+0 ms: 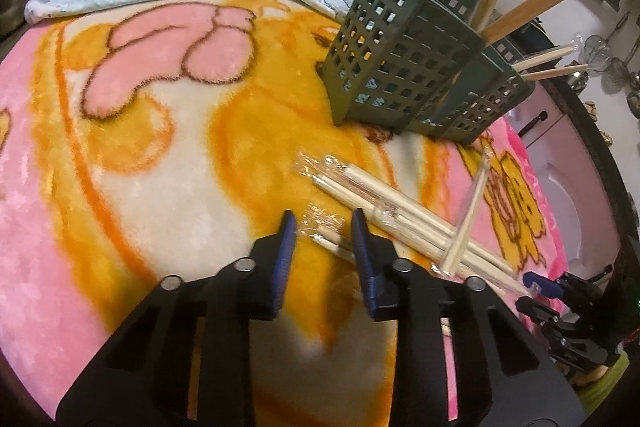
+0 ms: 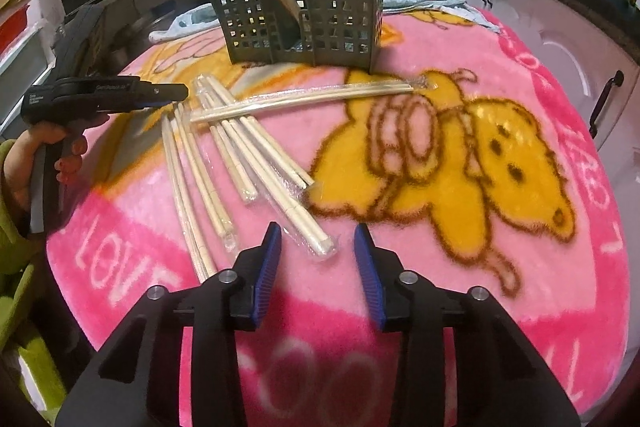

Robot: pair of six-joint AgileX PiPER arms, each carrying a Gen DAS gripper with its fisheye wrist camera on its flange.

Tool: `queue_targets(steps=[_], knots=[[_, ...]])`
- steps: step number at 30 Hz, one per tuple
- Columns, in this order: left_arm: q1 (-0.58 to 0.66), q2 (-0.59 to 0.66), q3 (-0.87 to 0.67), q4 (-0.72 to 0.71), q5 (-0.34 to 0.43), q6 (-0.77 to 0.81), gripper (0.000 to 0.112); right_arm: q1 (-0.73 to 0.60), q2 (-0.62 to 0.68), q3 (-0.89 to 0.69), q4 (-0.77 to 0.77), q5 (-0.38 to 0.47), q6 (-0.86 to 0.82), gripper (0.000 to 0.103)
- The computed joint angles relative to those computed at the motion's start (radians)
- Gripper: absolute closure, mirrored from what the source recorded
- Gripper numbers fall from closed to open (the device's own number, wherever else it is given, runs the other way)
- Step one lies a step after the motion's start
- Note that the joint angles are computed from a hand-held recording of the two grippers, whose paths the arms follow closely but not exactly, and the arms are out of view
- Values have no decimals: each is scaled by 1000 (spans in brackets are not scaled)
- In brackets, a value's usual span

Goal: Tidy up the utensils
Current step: 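Move both open tools down toward the remaining wrapped chopsticks, then close the right tool on a wrapped chopstick pair while the left tool grasps another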

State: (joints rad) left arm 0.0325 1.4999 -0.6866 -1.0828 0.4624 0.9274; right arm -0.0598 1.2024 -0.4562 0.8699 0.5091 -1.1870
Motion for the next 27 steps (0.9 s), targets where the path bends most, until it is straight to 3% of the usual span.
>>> queue_targets(steps=[7,13,20,27], knots=[[13,11,-7,-9,2,19,101,-77,6,-5,43,73,-67,86],[37,13,-4,-41,24,66,111,-91,-2,-6,55,92,-87,89],[74,-30,15,-117,94,148,112,-116,-64,-15,50,125,-75,90],[125,-145,21,-125,186,143,112,-147,-179,-45,57,221,-78,92]])
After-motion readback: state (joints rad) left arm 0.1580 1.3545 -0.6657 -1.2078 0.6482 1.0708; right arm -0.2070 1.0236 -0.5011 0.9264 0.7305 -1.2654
